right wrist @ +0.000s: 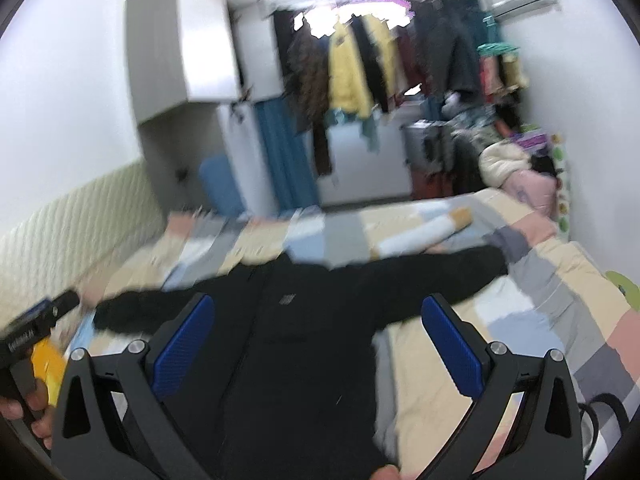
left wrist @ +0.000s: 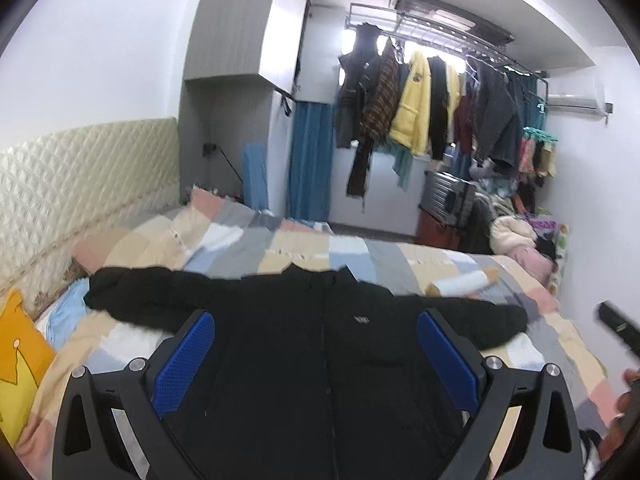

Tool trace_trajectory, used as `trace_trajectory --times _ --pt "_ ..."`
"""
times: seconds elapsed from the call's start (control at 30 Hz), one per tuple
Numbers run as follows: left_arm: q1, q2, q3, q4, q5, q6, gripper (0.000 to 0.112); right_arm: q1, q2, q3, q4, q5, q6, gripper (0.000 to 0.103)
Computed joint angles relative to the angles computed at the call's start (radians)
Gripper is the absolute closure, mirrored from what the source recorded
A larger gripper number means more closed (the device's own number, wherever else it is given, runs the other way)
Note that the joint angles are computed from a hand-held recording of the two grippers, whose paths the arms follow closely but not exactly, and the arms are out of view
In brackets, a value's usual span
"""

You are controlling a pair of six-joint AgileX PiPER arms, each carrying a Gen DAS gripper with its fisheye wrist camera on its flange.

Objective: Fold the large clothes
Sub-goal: 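Move the right gripper to the jacket sleeve cuff and grasp it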

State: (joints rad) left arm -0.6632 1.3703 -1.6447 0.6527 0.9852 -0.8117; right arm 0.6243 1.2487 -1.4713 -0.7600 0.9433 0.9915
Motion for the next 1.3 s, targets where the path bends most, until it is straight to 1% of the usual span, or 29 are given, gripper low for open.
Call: trace_trajectory --times 0.03,0.07,0.17,0.2,0.23,0.33,0.37,0.4,0.47,0.5,0.53,0.57,0.6,0.63,0.67,0.7,0.73,0.77,0.8,0.87,0.9,0.93,1.0,1.07,1.13,1.17,1.2,1.3 --pt "0.018 0.014 0.005 0.005 -0.034 -0.009 0.01 -0.083 -0.011 0.02 0.044 -0.074 -0.032 0.0" --pt "0.042 0.031 0.016 0.005 -0.079 -0.019 0.01 -0.148 -0.009 0.027 0.083 -0.125 -0.058 0.0" --pt "0.096 0.06 0.091 0.04 -0.234 -0.058 0.01 -0.323 0.031 0.037 0.158 -0.24 -0.134 0.0" --pt "0.114 0.069 0.116 0.034 -0.285 -0.052 0.01 -0.366 0.044 0.046 0.163 -0.277 -0.144 0.0" --pt "0.143 0.089 0.132 -0.002 -0.333 -0.02 0.01 -0.437 0.071 0.062 0.172 -0.343 -0.156 0.0" --pt "0.191 0.15 0.151 -0.019 -0.397 -0.012 0.01 -0.601 0.157 0.077 0.283 -0.5 -0.259 0.0" --pt "0.206 0.18 0.151 -0.017 -0.411 -0.015 0.01 -0.647 0.186 0.078 0.337 -0.548 -0.318 0.0" --pt "0.217 0.199 0.15 -0.024 -0.418 -0.014 0.01 -0.693 0.22 0.075 0.421 -0.593 -0.416 0.0" --pt "0.254 0.236 0.184 -0.024 -0.483 -0.052 0.01 -0.772 0.301 0.055 0.608 -0.664 -0.616 0.0" --pt "0.26 0.234 0.225 0.015 -0.522 -0.111 0.01 -0.804 0.347 0.061 0.708 -0.739 -0.712 0.001" --pt "0.268 0.238 0.263 0.062 -0.556 -0.177 0.01 -0.825 0.373 0.068 0.808 -0.781 -0.804 0.002" --pt "0.272 0.24 0.3 0.095 -0.586 -0.216 0.01 -0.845 0.42 0.048 0.908 -0.796 -0.89 0.009" --pt "0.28 0.247 0.328 0.128 -0.619 -0.244 0.01 -0.867 0.491 0.0 1.008 -0.789 -0.972 0.013" --pt "0.279 0.26 0.346 0.194 -0.633 -0.301 0.01 -0.889 0.542 -0.034 1.108 -0.774 -1.068 0.019" --pt "0.273 0.277 0.356 0.265 -0.624 -0.37 0.01 -0.905 0.578 -0.052 1.208 -0.759 -1.156 0.025" --pt "0.268 0.292 0.363 0.311 -0.621 -0.408 0.01 -0.933 0.636 -0.096 1.308 -0.727 -1.229 0.028" --pt "0.265 0.299 0.368 0.331 -0.626 -0.418 0.01 -0.965 0.703 -0.148 1.391 -0.689 -1.267 0.034" --pt "0.266 0.313 0.365 0.334 -0.635 -0.413 0.01 -0.99 0.754 -0.184 1.434 -0.67 -1.265 0.042" --pt "0.266 0.324 0.36 0.333 -0.638 -0.414 0.01 -1.016 0.796 -0.214 1.445 -0.661 -1.226 0.043" --pt "0.273 0.343 0.35 0.3 -0.663 -0.389 0.01 -1.05 0.876 -0.276 1.379 -0.662 -1.099 0.044" --pt "0.279 0.354 0.339 0.264 -0.673 -0.353 0.01 -1.073 0.935 -0.343 1.381 -0.627 -1.073 0.044" --pt "0.287 0.374 0.325 0.237 -0.68 -0.331 0.01 -1.092 0.975 -0.39 1.417 -0.587 -1.081 0.044" --pt "0.287 0.388 0.321 0.254 -0.674 -0.358 0.01 -1.12 1.08 -0.524 1.411 -0.508 -1.006 0.044" --pt "0.296 0.417 0.304 0.226 -0.666 -0.34 0.01 -1.132 1.168 -0.633 1.381 -0.474 -0.922 0.043" --pt "0.299 0.43 0.305 0.247 -0.654 -0.373 0.01 -1.139 1.263 -0.751 1.377 -0.467 -0.848 0.043" --pt "0.299 0.438 0.302 0.27 -0.644 -0.401 0.01 -1.144 1.289 -0.777 1.41 -0.475 -0.845 0.042" --pt "0.3 0.446 0.297 0.288 -0.635 -0.423 0.01 -1.151 1.319 -0.808 1.447 -0.494 -0.846 0.041" --pt "0.305 0.471 0.276 0.312 -0.619 -0.446 0.01 -1.151 1.375 -0.89 1.455 -0.54 -0.822 0.04"
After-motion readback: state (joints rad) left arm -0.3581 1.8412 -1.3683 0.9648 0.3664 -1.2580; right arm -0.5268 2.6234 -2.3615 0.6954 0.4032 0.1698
